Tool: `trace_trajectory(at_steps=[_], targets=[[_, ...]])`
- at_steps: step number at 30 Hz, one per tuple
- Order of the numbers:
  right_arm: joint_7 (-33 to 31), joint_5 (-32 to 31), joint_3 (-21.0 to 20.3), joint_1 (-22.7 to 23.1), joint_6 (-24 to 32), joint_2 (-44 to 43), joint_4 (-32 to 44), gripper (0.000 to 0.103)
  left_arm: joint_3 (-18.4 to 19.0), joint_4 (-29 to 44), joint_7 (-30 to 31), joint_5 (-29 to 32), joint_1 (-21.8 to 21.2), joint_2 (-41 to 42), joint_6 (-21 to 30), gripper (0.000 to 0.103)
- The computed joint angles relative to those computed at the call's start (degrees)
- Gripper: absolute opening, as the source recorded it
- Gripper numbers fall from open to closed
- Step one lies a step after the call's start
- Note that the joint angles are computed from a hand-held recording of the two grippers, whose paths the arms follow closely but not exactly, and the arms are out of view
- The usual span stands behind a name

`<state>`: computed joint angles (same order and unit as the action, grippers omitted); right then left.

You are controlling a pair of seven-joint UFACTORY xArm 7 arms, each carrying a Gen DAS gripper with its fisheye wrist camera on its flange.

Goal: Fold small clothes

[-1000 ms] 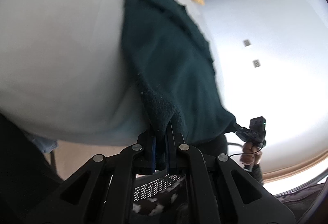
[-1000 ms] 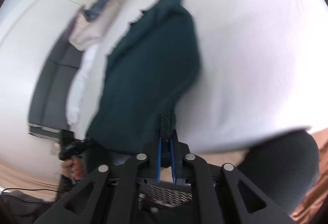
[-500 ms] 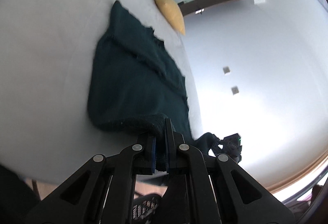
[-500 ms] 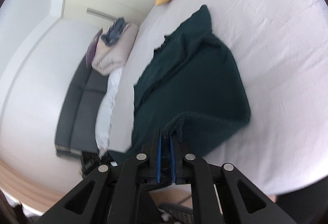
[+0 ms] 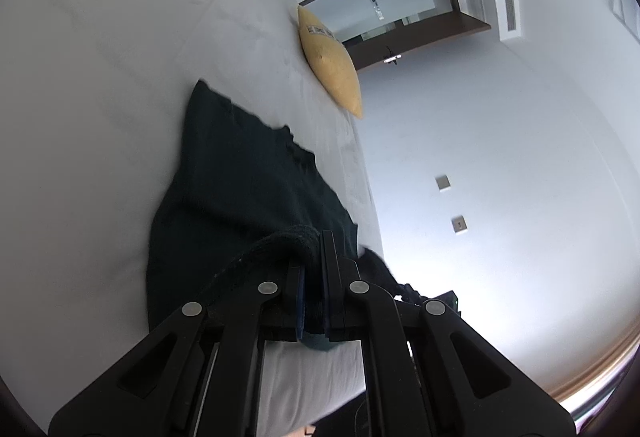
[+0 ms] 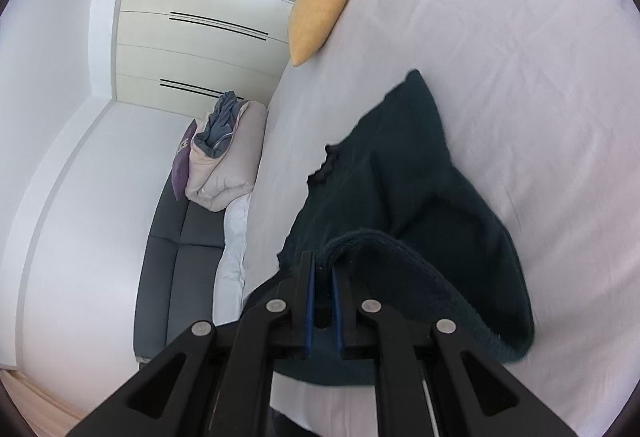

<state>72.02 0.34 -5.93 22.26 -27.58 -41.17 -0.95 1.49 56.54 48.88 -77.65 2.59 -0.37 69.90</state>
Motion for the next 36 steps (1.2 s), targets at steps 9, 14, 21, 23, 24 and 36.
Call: trace_trajectory(at_steps=[9,14,21,23,24,36], targets=[[-1.0,-12.8,-16.6,3.8,-1.3,16.0,11.5,0.009,-4.5,15.2,-4.6,1.2,-1.6,12.2,-7.2,0.005],[5.2,-22.1,-23.8,5.1,-3.9,24.2,16.9,0.009,-7.2,23.0,-7.2,2.7,-1.2,18.8,-10.4,0.004],[16.3,-33.1,-28.4,3.3,-6.7,34.7,24.0,0.009,-11.3,35.4,-13.7,10.1,-2.2,29.7,-16.0,0.004],[19.7,-36.0,-28.6,2.0,-7.2,37.7,26.2,0.009,-12.4,38.1,-15.3,12.0,-2.3,32.4,-17.4,0.005],[21.1,-37.5,-28.4,1.2,-7.0,39.0,27.2,0.009,-12.8,39.9,-16.4,13.1,-2.5,34.1,-18.1,0.004],[33.4,-43.8,-21.2,-10.4,-10.8,51.3,34.6,0.013,-18.2,54.1,-26.0,23.8,-1.8,49.0,-21.6,0.006]])
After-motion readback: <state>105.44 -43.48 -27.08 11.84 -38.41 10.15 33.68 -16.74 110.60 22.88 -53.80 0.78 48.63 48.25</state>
